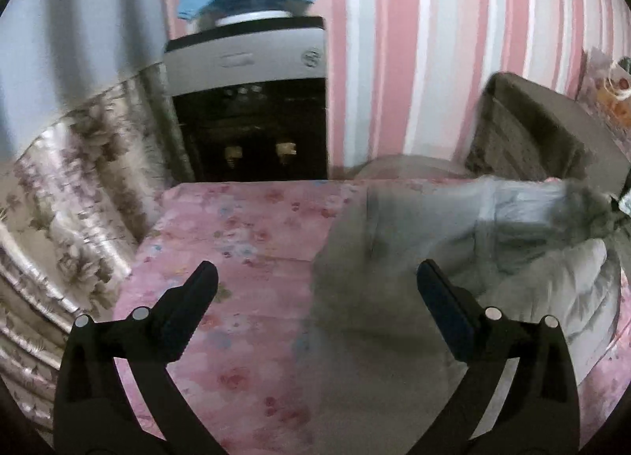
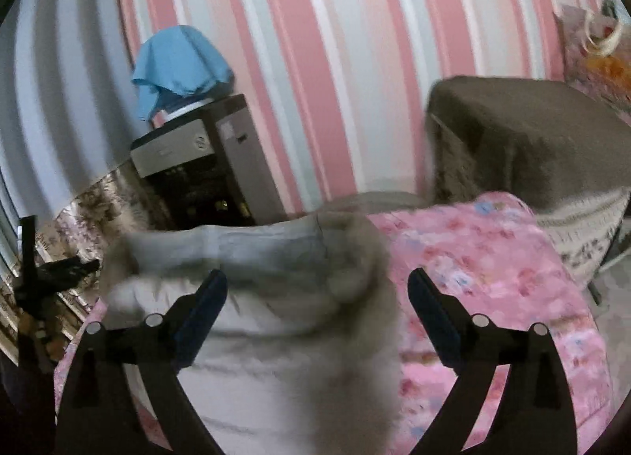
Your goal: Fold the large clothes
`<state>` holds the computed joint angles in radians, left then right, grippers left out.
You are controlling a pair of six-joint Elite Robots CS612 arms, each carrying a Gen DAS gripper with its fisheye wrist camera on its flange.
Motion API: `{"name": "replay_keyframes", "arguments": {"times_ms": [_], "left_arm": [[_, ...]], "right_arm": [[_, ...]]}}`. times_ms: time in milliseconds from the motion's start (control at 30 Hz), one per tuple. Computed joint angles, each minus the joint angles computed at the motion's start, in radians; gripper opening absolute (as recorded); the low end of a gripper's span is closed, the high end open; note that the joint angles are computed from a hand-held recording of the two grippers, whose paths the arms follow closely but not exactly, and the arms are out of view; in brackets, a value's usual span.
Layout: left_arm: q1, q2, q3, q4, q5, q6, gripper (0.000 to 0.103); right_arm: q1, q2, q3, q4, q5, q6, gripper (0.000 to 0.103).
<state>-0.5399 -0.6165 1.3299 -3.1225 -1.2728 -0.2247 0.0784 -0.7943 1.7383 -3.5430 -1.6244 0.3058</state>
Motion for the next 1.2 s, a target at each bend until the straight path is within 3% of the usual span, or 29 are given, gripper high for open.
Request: {"name": "replay_keyframes", "arguments": {"times_ms": [200,300,433,467,500,533,600,667,767,1033,1133,1200], "left_arm": [[0.018,-0.033,0.097,-0.048,-0.083,-0.059,0.100],[0.017,-0.009,0.080,0.013,-0.153,-0.054,0.100],[0.010,0.031,0.031,0.093,-0.216,-0.051,0.099],[0.009,0.036,0.029,0.086,-0.224,-0.048,0.091],[0.008,0.043,0.018,0.087,-0.222,-0.047,0.071],[0.008,0.046,0.008,0.104,-0.217,-0.053,0.061],[0.011,0.047,-0.004,0.143,-0.198,-0.086,0.036],[0.011,0.044,-0.002,0.153,-0.178,-0.086,0.030],[-0.004,0.053,-0.005,0.165,-0.104,-0.050,0.030],[-0.012,0.093,-0.044,0.175,-0.062,-0.015,0.038],[-0.019,0.071,-0.019,0.152,-0.011,-0.027,0.047],[-0.033,0.053,0.012,0.107,0.061,-0.022,0.065]], "right_arm": [[-0.035,0.014,0.054,0.012,0.011,0.092,0.093],[-0.052,0.040,0.047,0.066,0.064,0.137,0.093],[-0.053,0.080,0.024,0.057,0.125,0.126,0.091],[-0.050,0.087,0.014,0.049,0.144,0.109,0.076],[-0.044,0.095,-0.001,0.054,0.162,0.092,0.043],[-0.035,0.098,-0.018,0.071,0.166,0.071,0.033],[-0.006,0.098,-0.045,0.089,0.090,0.011,0.017],[0.009,0.099,-0.064,0.097,0.038,-0.022,0.015],[0.018,0.101,-0.088,0.180,-0.044,-0.046,0.015],[0.026,0.138,-0.117,0.274,-0.153,-0.038,0.017],[0.035,0.125,-0.096,0.228,-0.185,-0.044,0.023],[0.032,0.107,-0.066,0.182,-0.157,-0.023,0.037]]}}
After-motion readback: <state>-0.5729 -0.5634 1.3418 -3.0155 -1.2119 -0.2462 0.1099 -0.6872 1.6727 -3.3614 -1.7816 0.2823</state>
